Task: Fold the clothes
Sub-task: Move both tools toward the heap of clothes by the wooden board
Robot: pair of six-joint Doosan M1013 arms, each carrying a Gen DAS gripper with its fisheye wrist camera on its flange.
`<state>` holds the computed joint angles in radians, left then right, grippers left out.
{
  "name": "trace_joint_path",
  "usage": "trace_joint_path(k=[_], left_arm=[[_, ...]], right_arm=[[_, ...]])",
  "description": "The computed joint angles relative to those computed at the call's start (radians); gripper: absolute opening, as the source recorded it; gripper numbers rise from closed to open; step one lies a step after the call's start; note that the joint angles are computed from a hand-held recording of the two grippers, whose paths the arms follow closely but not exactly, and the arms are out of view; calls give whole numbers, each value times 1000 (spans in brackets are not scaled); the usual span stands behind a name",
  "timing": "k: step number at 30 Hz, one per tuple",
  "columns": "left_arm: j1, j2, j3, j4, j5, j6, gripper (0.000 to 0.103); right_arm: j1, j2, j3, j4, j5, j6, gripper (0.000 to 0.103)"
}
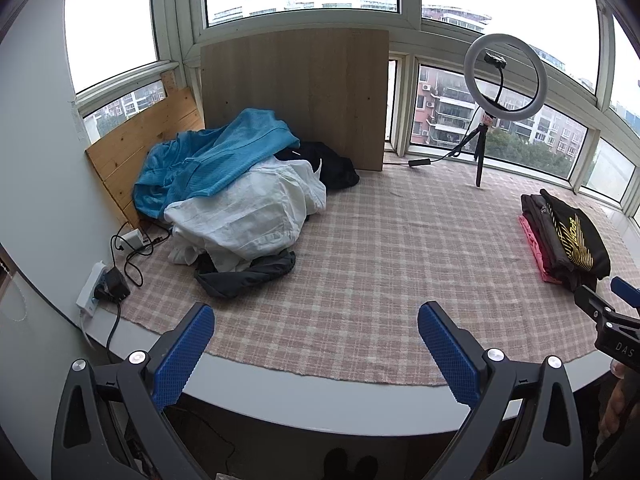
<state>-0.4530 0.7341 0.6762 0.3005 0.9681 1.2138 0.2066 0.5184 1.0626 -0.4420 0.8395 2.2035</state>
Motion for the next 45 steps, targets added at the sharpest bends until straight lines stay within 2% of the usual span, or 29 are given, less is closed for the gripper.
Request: trace_joint_path(k=[4,12,17,24,29,34,39,41,45], left_arm=[[-10,-7,10,56,-11,6,102],[29,40,-44,-95,91,25,102],[39,7,25,-79,55,-55,101],[61,16,12,-92,126,-105,90],[80,7,26,-75,145,-150,90],[98,16,5,18,176,-218,90],[123,40,-45,52,170,-231,91],[139,64,-92,33,182,-204,91],[164,139,-228,24,231,-123,91]], right_arm=[[-3,8,-15,24,14,-15,103],[-11,12,-3,56,-21,-41,103],[-22,23,-13,119,-32,-87,103],[-28,40,-28,197,-59,-164,103],[-25,72,-71,304,-81,-300,103],[-11,137,-184,423,-26,-440,103],[19,217,-329,435,28,-499,103],[32,260,-409,422,54,-505,103],[61,388,-656,382,156,-486,103]])
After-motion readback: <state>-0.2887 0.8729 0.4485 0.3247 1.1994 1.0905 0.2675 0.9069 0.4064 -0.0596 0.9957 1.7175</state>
